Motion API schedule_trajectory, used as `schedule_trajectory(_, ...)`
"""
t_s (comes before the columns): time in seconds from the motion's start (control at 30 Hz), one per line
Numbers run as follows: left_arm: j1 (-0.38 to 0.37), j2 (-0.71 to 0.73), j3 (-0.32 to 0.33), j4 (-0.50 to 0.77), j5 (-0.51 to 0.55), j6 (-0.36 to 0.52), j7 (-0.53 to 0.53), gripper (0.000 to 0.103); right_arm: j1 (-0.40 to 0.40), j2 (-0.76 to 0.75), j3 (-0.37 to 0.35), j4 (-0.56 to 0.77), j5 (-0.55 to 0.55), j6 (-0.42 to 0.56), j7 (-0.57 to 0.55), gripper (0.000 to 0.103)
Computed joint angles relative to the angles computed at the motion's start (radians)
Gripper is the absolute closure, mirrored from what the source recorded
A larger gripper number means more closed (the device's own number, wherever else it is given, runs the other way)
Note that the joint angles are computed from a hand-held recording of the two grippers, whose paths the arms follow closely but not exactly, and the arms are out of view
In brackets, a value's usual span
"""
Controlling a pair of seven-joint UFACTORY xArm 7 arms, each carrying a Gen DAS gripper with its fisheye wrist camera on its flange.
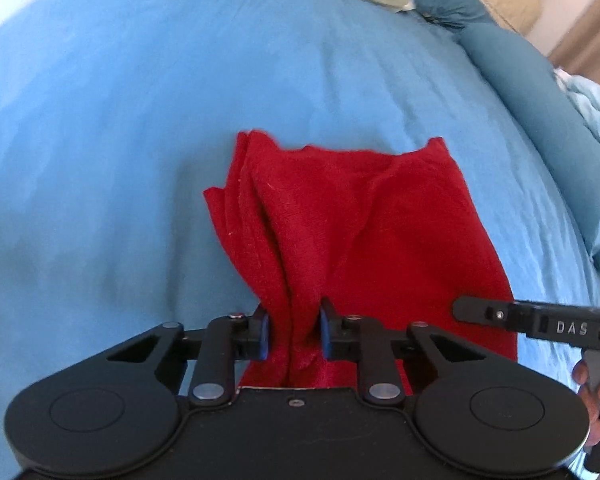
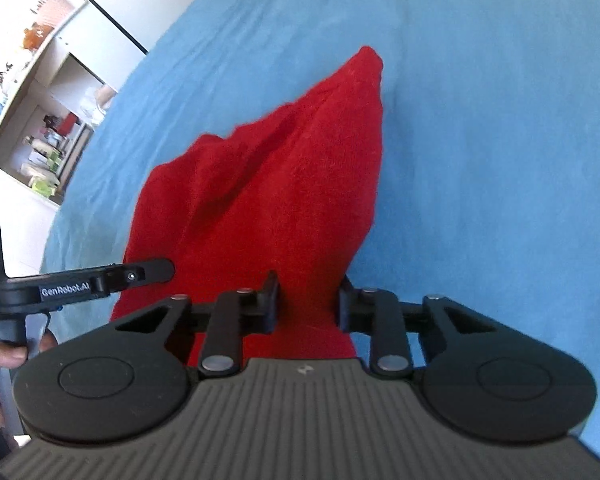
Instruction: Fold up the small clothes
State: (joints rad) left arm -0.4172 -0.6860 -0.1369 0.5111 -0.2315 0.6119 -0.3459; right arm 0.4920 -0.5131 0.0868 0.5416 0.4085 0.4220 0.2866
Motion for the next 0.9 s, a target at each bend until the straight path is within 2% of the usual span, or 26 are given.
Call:
schedule_trajectory(0.07,-0.006,-0.036,-0.012,0.008,0.003,0.028,-0.012,0.079,-0.001,-0.050,-0.005,-0.011,0.003,0.023,0.008,0.063)
schedule_trajectory(0.2,-0.031,-0.094,-0.075,0.047,0.014,0.103,-0.075,0.079,-0.035,-0.206,0.015,-0.028,-0.063,0.153,0.034,0.063)
schedule_trajectory(0.4,-0.100,-0.160,-0.179,0.082,0.004,0.205,-0.214,0.079,-0.081,-0.528,0.010,-0.069,-0.102,0.461,0.123,0.063)
schedule_trajectory(0.57,-0.166,-0.115,-0.270,0.054,-0.009,0.169,-0.348,0.079,-0.128,-0.780,0.011,-0.151,-0.124,0.700,0.186,0.063)
schedule_trajectory(0.63,-0.176,-0.093,-0.300,0.048,0.017,0.163,-0.404,0.079,-0.140,-0.864,0.018,-0.209,-0.128,0.741,0.190,0.063)
schedule_trajectory(0.73,-0.182,-0.095,-0.343,0.046,0.097,0.177,-0.474,0.076,-0.154,-0.981,0.025,-0.292,-0.119,0.750,0.203,0.061)
schedule_trajectory(0.83,-0.178,-0.076,-0.367,0.079,0.177,0.223,-0.510,0.061,-0.160,-1.013,0.037,-0.311,-0.114,0.739,0.214,0.047)
schedule_trajectory(0.87,-0.177,-0.078,-0.372,0.089,0.205,0.247,-0.516,0.050,-0.162,-1.003,0.058,-0.301,-0.121,0.741,0.221,0.036)
schedule_trajectory(0.9,-0.179,-0.080,-0.381,0.101,0.222,0.265,-0.527,0.036,-0.162,-0.999,0.059,-0.290,-0.132,0.752,0.219,0.029)
